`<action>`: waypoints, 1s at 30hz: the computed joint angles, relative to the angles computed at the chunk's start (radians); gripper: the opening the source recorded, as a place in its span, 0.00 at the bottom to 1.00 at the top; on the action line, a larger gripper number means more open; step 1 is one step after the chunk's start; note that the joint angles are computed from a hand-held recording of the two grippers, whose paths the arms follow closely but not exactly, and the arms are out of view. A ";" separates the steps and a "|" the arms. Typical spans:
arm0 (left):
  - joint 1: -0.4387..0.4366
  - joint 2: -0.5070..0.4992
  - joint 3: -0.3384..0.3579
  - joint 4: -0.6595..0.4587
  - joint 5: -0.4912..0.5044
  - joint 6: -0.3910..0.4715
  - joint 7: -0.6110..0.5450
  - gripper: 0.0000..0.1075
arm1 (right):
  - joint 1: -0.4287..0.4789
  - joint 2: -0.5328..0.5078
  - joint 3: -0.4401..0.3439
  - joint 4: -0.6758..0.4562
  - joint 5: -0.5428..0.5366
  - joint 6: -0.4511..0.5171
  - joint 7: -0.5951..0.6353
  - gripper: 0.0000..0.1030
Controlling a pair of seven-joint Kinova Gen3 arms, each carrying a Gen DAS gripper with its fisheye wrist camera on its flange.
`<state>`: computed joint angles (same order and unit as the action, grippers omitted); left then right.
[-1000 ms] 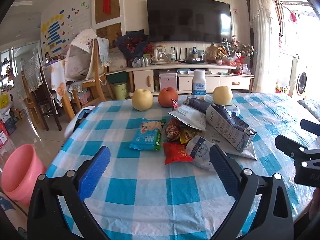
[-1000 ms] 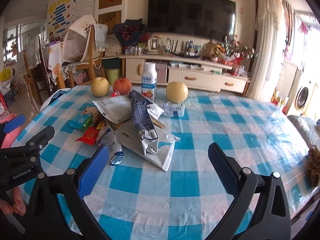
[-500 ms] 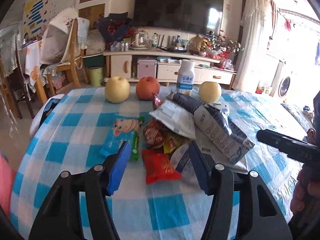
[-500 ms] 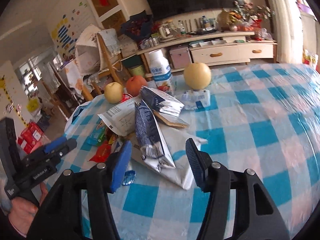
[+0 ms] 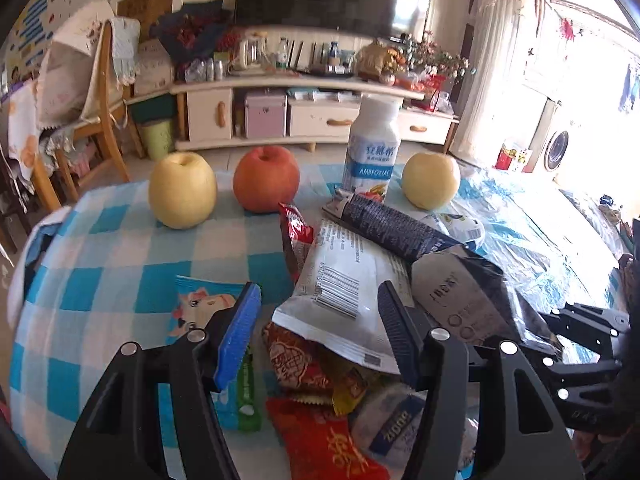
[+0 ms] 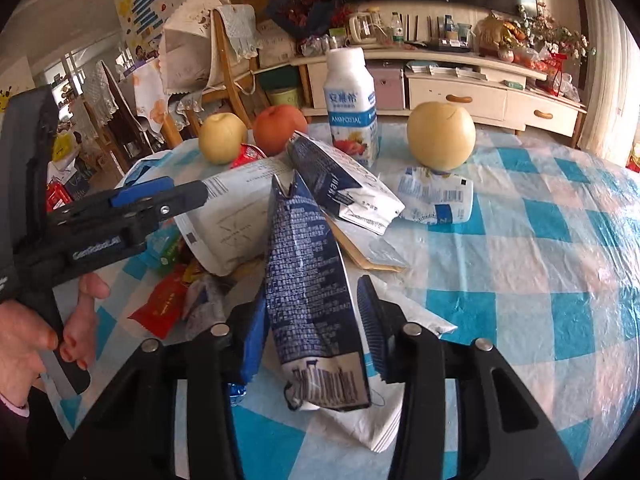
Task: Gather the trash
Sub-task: 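Lower the right tool onto the blue-printed milk carton and close it, then lift the blue carton with the right tool while the left tool approaches the white paper packet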
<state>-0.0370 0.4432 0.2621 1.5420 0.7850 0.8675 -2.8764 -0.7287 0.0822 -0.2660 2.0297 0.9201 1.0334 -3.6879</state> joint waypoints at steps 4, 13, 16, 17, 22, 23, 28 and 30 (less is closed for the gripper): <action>0.029 0.059 -0.016 -0.079 -0.046 0.076 0.130 0.56 | 0.011 0.010 0.011 -0.002 -0.029 -0.008 0.032 0.35; 0.017 0.085 -0.007 -0.121 -0.056 0.143 0.243 0.28 | 0.026 -0.030 0.002 0.048 -0.019 -0.066 -0.055 0.32; -0.003 0.080 0.000 -0.115 -0.035 0.157 0.244 0.21 | 0.019 -0.036 -0.015 0.046 -0.010 -0.037 -0.073 0.30; -0.011 0.069 0.001 -0.103 -0.025 0.152 0.235 0.20 | 0.015 -0.037 -0.020 0.044 -0.007 -0.025 -0.080 0.30; -0.058 0.038 -0.007 -0.084 0.033 0.170 0.215 0.15 | -0.013 -0.037 -0.044 0.021 0.010 0.032 -0.105 0.30; -0.064 0.034 -0.010 -0.084 0.042 0.173 0.209 0.15 | -0.022 -0.034 -0.049 0.010 0.013 0.050 -0.106 0.30; -0.127 0.001 -0.038 -0.095 0.110 0.212 0.195 0.14 | -0.066 -0.023 -0.065 -0.034 0.039 0.108 -0.127 0.30; -0.152 -0.005 -0.051 -0.102 0.133 0.227 0.197 0.14 | -0.079 -0.011 -0.065 -0.062 0.051 0.127 -0.121 0.30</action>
<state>-0.1887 0.4387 0.2112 1.4400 0.9177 1.0943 -2.6792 -0.8073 0.0709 -0.3310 1.9675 0.9713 1.1601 -3.8086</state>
